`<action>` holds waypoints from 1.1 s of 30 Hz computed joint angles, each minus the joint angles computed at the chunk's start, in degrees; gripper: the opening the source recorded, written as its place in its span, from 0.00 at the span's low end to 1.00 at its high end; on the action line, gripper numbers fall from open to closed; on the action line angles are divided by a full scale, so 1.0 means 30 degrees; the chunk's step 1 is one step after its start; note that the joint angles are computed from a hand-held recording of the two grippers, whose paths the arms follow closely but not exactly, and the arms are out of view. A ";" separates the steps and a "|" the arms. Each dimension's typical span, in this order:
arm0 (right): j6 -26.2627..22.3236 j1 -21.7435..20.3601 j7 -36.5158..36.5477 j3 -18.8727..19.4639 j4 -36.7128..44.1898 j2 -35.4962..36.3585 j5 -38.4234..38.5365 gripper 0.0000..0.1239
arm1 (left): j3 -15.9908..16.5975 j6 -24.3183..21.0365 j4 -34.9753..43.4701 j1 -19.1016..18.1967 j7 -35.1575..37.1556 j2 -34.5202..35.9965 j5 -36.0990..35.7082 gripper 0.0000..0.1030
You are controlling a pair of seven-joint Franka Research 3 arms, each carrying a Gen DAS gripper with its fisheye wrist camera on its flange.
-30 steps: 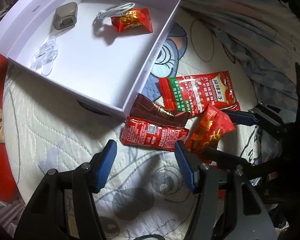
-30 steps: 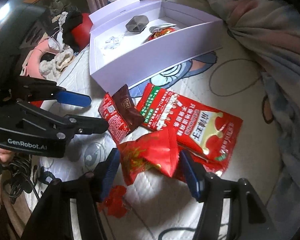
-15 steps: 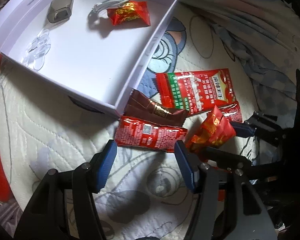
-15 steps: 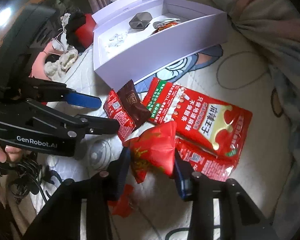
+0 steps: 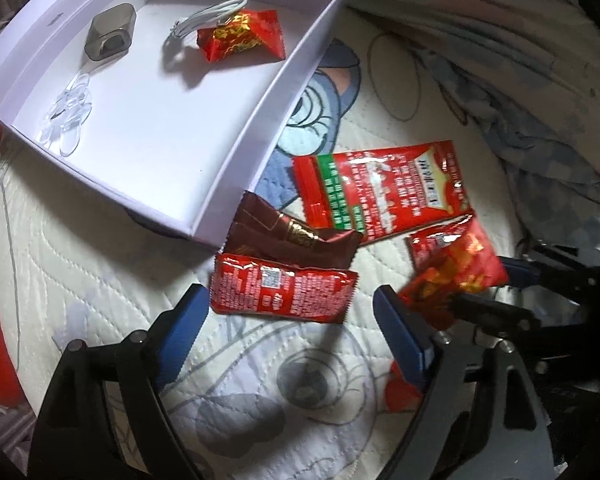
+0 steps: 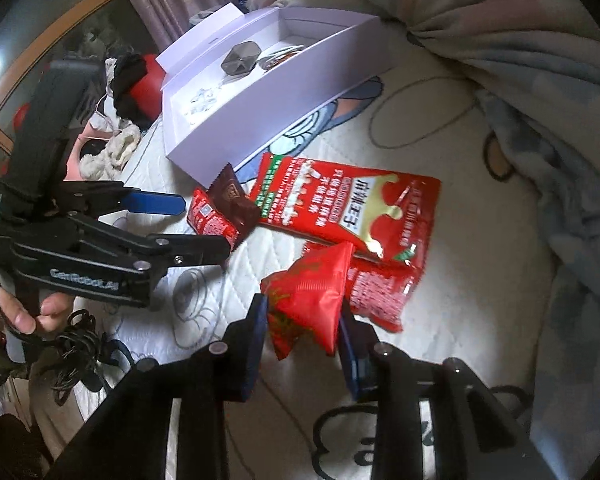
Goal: Organize objects
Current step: 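Grasp a red gold-patterned candy packet with the right gripper, then close the left gripper on the red rectangular candy packet while the right gripper holds its packet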
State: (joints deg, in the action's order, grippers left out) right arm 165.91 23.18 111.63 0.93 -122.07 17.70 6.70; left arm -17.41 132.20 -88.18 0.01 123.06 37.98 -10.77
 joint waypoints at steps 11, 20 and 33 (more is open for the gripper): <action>-0.0023 -0.0284 -0.0515 0.0288 -0.0206 -0.0117 0.0480 0.26 | 0.0102 0.0720 -0.0087 -0.0347 0.0327 0.0347 0.0910 0.86; -0.0048 -0.0255 -0.0597 0.0282 -0.0277 -0.0128 0.0716 0.26 | -0.0144 0.2021 -0.0938 -0.0193 0.0867 0.0125 0.1166 0.92; 0.0221 -0.0439 -0.1027 0.0522 -0.0472 -0.0214 0.1595 0.26 | -0.1108 0.2413 -0.1811 0.1267 0.2629 -0.0414 -0.0594 0.66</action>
State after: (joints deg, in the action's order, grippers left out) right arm 166.57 21.86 108.55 2.49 -123.49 17.06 11.48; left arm -20.73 139.44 -93.61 3.81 130.95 36.74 -12.55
